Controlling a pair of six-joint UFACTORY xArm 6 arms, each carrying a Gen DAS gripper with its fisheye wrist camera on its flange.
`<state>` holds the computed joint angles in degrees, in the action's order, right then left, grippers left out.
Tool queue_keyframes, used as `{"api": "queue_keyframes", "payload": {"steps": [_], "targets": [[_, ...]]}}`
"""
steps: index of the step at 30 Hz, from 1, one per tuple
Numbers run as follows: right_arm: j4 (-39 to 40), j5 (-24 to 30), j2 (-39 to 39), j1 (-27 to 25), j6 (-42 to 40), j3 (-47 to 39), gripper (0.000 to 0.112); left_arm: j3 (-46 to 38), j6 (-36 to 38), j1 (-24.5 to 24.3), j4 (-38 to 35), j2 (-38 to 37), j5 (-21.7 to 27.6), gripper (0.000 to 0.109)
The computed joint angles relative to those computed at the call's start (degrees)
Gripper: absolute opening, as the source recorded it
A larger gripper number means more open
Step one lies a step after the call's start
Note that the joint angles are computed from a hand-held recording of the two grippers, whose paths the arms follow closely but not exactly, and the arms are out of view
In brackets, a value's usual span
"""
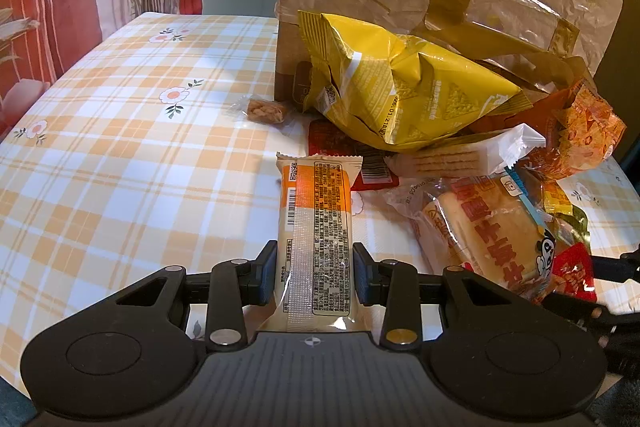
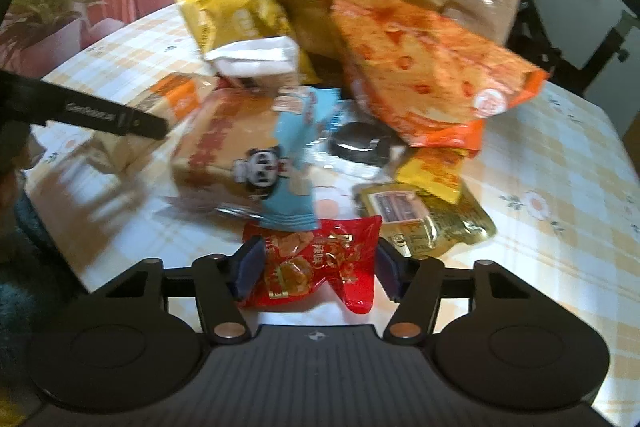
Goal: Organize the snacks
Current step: 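Grasp the wrapped bread bar with the left gripper while the right grasps the red packet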
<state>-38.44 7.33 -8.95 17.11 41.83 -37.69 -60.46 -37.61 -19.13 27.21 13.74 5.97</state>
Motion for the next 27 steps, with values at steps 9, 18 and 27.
{"api": "queue_keyframes", "payload": {"steps": [9, 18, 27], "targets": [[-15.53, 0.10, -2.31, -3.23, 16.57, -0.85, 0.021, 0.80, 1.70, 0.12, -2.46, -0.33, -0.86, 0.039], [-30.80, -3.64, -4.23, -6.01, 30.07, -3.40, 0.003, 2.97, 7.58, -0.34, -9.67, -1.15, -4.60, 0.039], [-37.18, -4.86, -4.91, -6.05, 35.28, -5.12, 0.003, 5.02, 15.36, -1.94, -18.75, -3.20, -5.94, 0.038]]}}
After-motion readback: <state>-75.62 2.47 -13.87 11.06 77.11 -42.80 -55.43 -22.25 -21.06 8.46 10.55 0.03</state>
